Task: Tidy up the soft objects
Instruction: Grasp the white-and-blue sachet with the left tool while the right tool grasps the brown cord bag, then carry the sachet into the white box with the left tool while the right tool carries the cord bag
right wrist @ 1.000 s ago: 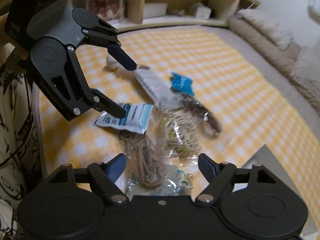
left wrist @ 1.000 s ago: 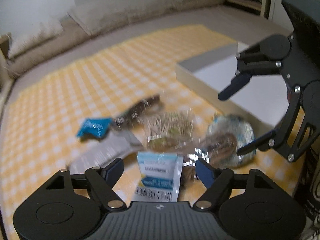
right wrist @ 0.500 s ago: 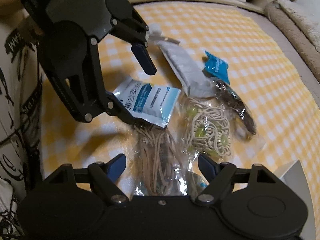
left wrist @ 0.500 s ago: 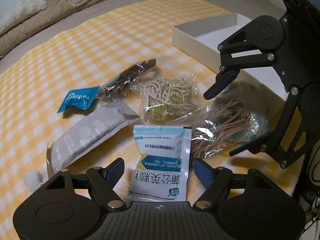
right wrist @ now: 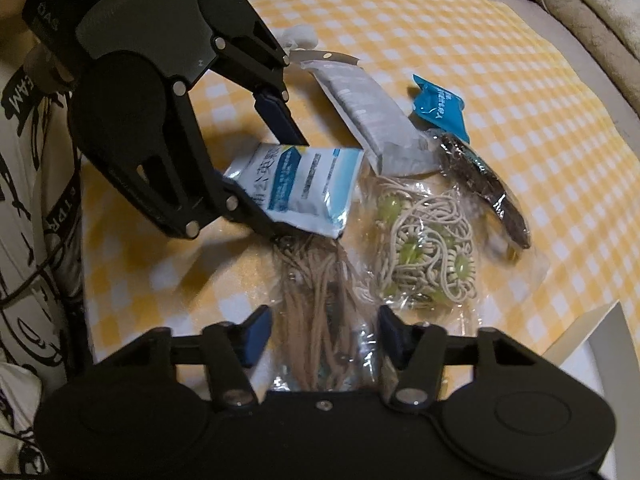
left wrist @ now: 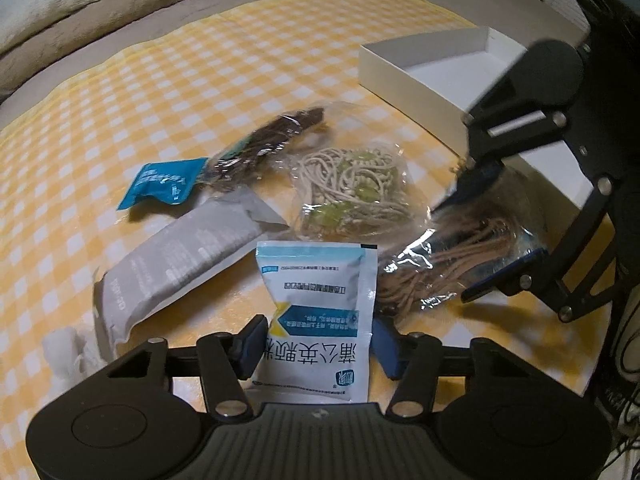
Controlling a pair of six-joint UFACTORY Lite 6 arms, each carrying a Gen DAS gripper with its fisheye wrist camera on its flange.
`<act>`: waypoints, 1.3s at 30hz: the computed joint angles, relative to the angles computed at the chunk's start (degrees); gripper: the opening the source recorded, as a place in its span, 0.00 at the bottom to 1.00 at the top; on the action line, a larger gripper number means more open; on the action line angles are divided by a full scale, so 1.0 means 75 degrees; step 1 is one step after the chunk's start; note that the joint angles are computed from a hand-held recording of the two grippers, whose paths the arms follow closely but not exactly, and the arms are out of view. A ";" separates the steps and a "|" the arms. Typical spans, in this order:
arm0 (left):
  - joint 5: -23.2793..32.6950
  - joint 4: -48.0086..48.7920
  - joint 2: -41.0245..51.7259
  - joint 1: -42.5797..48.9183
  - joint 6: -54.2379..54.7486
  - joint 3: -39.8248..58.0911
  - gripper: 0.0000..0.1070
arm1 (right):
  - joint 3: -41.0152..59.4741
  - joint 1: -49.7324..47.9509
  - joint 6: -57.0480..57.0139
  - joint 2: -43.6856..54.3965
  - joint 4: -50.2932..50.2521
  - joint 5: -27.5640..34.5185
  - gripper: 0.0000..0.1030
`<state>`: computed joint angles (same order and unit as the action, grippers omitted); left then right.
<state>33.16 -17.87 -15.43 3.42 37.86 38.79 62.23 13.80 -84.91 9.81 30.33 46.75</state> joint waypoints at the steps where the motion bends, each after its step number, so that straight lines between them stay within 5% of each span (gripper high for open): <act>1: 0.0069 -0.0032 -0.0075 0.0069 -0.0037 0.0005 0.50 | -0.0032 0.0004 -0.0001 -0.0057 0.0002 0.0007 0.47; 11: 0.0426 0.0052 -0.1603 0.0340 -0.1074 -0.0157 0.49 | -0.0476 -0.0183 -0.0077 -0.0895 0.0565 -0.0060 0.39; 23: -0.0033 0.1841 -0.2956 -0.0974 -0.5371 0.0190 0.49 | -0.0566 -0.1392 0.0081 -0.2050 0.2104 0.0051 0.39; 33: -0.0552 0.4529 -0.2173 -0.3279 -0.9831 0.0916 0.49 | -0.0695 -0.2879 -0.0015 -0.2651 0.3133 0.0388 0.39; 39: -0.0827 0.4746 -0.1299 -0.4030 -1.0852 0.1263 0.49 | -0.0621 -0.3648 0.0225 -0.2567 0.3322 0.0364 0.39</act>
<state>26.96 17.73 -25.17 -26.81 -43.53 48.26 57.58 -13.56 -83.22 -9.44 55.25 49.48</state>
